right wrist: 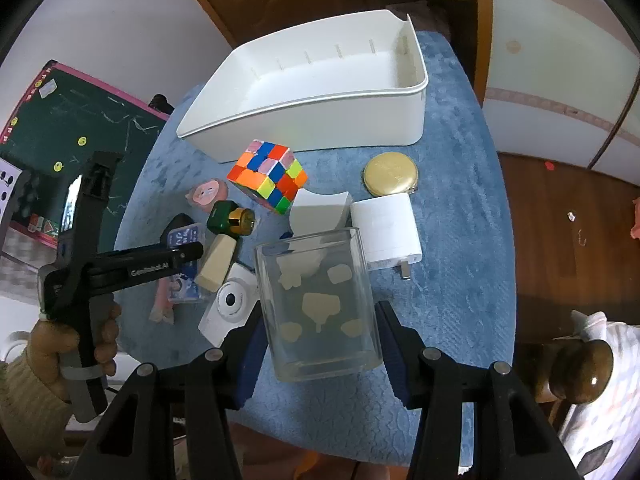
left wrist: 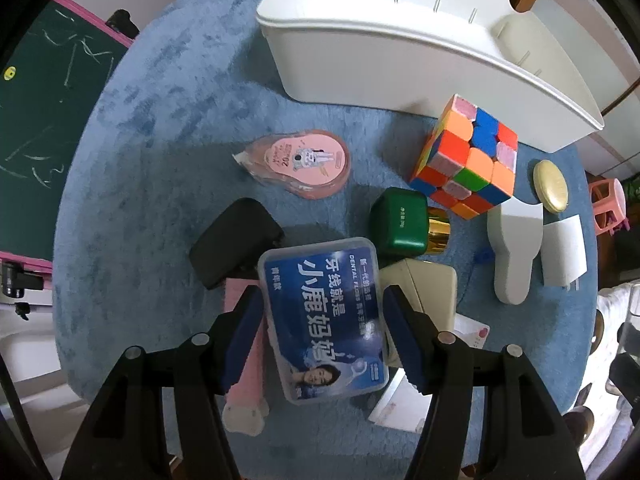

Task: Organize rigid objects
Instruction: 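Lift the clear box with the right tool while the left tool grasps the blue floss box, then carry both boxes into the white tray and open both tools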

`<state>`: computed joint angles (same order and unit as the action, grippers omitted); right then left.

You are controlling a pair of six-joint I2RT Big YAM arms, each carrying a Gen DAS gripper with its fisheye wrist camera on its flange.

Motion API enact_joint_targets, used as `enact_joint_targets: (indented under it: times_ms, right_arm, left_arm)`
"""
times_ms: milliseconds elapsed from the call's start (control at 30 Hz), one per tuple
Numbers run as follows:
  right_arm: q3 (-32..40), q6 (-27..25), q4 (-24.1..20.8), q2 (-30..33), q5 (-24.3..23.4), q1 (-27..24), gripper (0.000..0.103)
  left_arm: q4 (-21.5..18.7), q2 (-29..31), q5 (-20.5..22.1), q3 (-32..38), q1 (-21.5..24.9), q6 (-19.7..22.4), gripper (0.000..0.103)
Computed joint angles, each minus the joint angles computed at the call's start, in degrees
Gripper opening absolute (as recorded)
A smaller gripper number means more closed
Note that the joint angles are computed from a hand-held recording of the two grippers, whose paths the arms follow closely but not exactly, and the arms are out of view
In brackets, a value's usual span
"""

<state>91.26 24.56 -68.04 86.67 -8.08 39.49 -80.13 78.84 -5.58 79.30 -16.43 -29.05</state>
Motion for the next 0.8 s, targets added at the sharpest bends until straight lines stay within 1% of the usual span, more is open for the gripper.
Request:
enact_joint_targets:
  times_ms: [167,267,467,667,800]
  right_arm:
    - [0.08,1.33,-0.31,0.02,0.78,-0.05,0.053]
    - [0.57,2.05,-0.57,0.47,0.95,-0.05,0.053]
    - [2.47,2.74,-0.92,1.46,1.44,0.59,0.053]
    - [5.83,2.55,-1.33,3.09,1.8,1.54,0.053]
    - [9.26,2.29,-1.84,5.01,1.97,2.08,0.053]
  left_arm:
    - [2.02,-0.15,2.42,-1.01,1.36,-0.52,0.067]
    - [2.41,-0.22,3.31,-1.33,1.76,0.59,0.066]
    - [0.33,0.54,2.16,-0.26,1.05,3.83,0.065]
    - [-1.1,-1.1,3.41,1.13,0.42,5.96,0.065]
    - [-2.3,-1.72,4.63,5.22,1.72,8.58,0.065]
